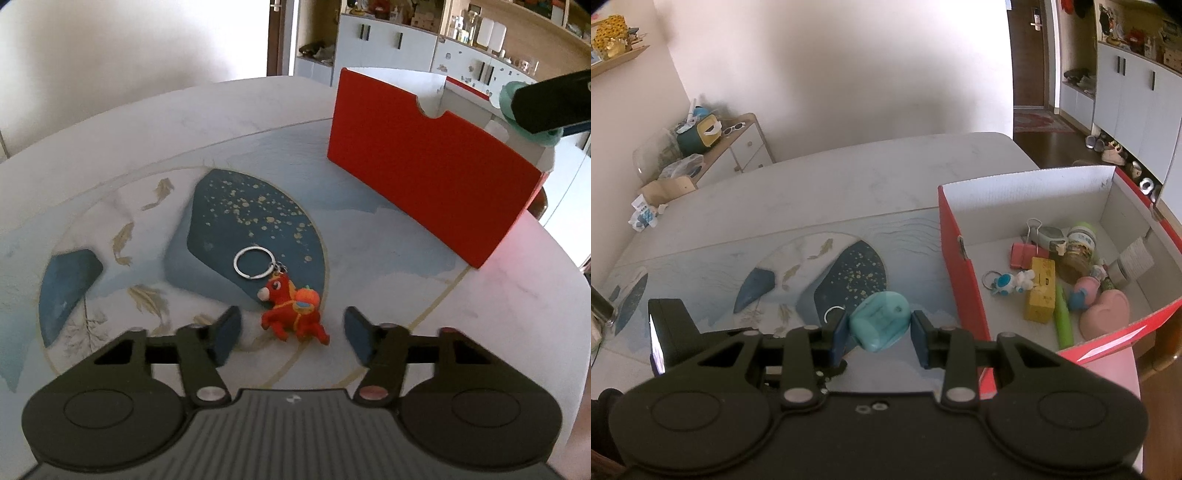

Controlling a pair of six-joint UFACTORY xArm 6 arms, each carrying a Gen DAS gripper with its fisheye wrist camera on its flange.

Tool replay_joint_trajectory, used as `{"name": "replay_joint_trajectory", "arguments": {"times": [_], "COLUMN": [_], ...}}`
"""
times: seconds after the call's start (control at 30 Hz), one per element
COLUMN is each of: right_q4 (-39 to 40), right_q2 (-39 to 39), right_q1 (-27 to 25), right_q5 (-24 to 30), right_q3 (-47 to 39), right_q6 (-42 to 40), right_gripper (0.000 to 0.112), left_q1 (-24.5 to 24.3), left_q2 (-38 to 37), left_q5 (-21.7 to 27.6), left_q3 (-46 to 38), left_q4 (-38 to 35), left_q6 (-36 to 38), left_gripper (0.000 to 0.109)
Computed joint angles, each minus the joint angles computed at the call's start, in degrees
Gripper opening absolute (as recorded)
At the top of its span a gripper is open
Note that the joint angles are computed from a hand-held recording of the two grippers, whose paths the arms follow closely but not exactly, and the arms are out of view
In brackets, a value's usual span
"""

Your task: Organize rigid objects

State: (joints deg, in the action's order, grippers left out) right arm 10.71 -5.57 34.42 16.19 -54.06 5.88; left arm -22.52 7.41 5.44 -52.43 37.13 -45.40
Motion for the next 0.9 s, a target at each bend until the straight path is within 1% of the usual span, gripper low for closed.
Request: {"name": "replay_joint_trajectory", "arguments": {"times": [0.03,0.07,0.1,0.27,0.43,0.6,0.7,0.9], "right_q4": [0.2,0.4,0.3,0.5,3.6,8.9,12.7,19.2], "right_q2": [0.0,0.0,0.0,0.1,0.0,-0.1,0.0,-0.3], "right_q1": [0.0,0.0,0.0,0.0,-0.5,-1.7,-2.5,-4.6], "right_q5": [0.0,0.0,0.0,-0.1,-0.5,-0.5,-0.4,0.0], "right_q3": [0.0,0.0,0.0,0.0,0.1,-0.3,-0.7,-1.3], "right_q6": [-0.1,-0.3,-0.3,-0.6,-4.1,-10.2,-14.5,-22.6], "right_gripper": [0.036,0.036,0.036,0.036,0.036,0.036,0.036,0.036], "left_q1": [0.0,0.0,0.0,-0.1,-0.1,-0.2,-0.2,-0.8], "left_q2": [0.0,0.0,-0.1,-0.2,-1.0,-2.2,-3.1,-4.9], "left_q5": [0.0,0.2,0.4,0.4,0.3,1.4,2.7,4.0], "left_q3": [-0.1,-0.1,-0.2,-0.2,0.0,-0.4,-1.4,-4.0], "left_q4": [0.4,0.8,1.1,0.7,-0.9,-1.7,1.6,4.1], "left_q6": [-0.1,-0.2,-0.3,-0.8,-0.4,-0.8,-4.4,-8.4], "left_gripper": [0.046,0.040,0.037,0.036,0.036,0.036,0.036,0.035]}}
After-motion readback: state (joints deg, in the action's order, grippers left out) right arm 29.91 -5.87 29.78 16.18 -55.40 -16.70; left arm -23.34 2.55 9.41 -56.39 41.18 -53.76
